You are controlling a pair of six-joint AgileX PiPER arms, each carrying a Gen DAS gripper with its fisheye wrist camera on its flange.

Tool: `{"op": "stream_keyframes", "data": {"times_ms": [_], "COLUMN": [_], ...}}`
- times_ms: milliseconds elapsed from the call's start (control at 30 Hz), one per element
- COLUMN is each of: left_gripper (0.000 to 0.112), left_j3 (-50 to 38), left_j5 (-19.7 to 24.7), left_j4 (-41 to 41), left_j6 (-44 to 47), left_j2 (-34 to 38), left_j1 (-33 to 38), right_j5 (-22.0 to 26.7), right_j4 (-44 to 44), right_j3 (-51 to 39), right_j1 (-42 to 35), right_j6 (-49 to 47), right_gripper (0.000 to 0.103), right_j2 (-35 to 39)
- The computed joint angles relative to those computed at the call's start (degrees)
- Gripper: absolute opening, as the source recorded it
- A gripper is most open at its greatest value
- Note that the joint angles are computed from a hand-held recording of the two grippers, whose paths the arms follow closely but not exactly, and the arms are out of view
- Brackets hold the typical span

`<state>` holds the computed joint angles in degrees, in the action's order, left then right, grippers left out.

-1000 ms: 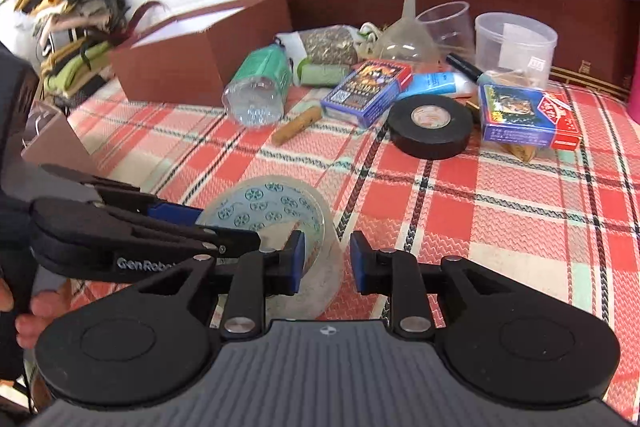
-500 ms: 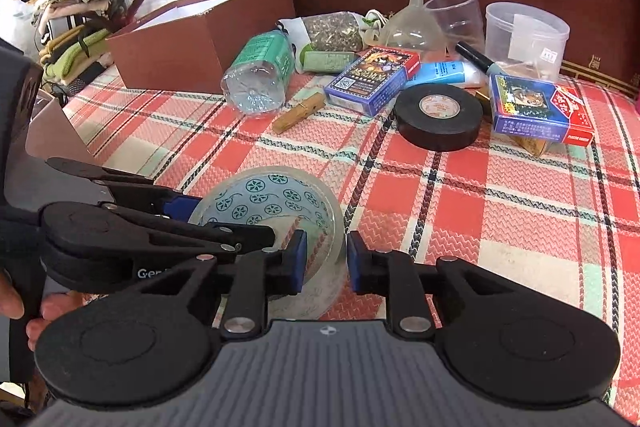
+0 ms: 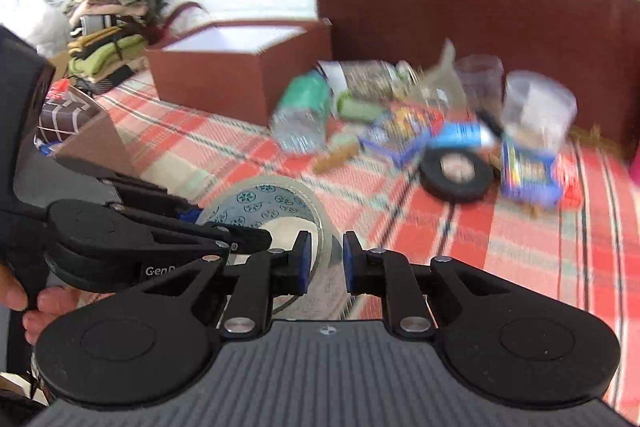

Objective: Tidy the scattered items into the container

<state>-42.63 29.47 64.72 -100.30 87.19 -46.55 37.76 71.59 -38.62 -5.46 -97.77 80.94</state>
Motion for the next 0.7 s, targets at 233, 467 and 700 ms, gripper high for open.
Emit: {"op": "stream_keyframes", "data": {"times_ms": [233,467,700], "left_gripper": [0.016,0.016,0.015], "left_j3": [-4.9,-16.0,-28.5], "left_j5": [8.7,8.9,5.4], "left_j4": [-5.5,-17.6,-34.2], "left_j6": [13.2,35.2,56.2], "left_j2": [-9.9,-14.2,-9.2], "left_j1": [4.1,18.2,35.7], "right_j5": [-1.7,-1.6,-2.6], "right_j4": [-2.4,-16.1,-36.3], "right_j3": [-9.8,-33.2,-60.3], "right_j1": [8.7,19.1,29.8], "right_j6": [7.1,27.3,50.1], "right_gripper": [0.018,0.017,0.016], "right_j2": [-3.2,3.5,17.8]}}
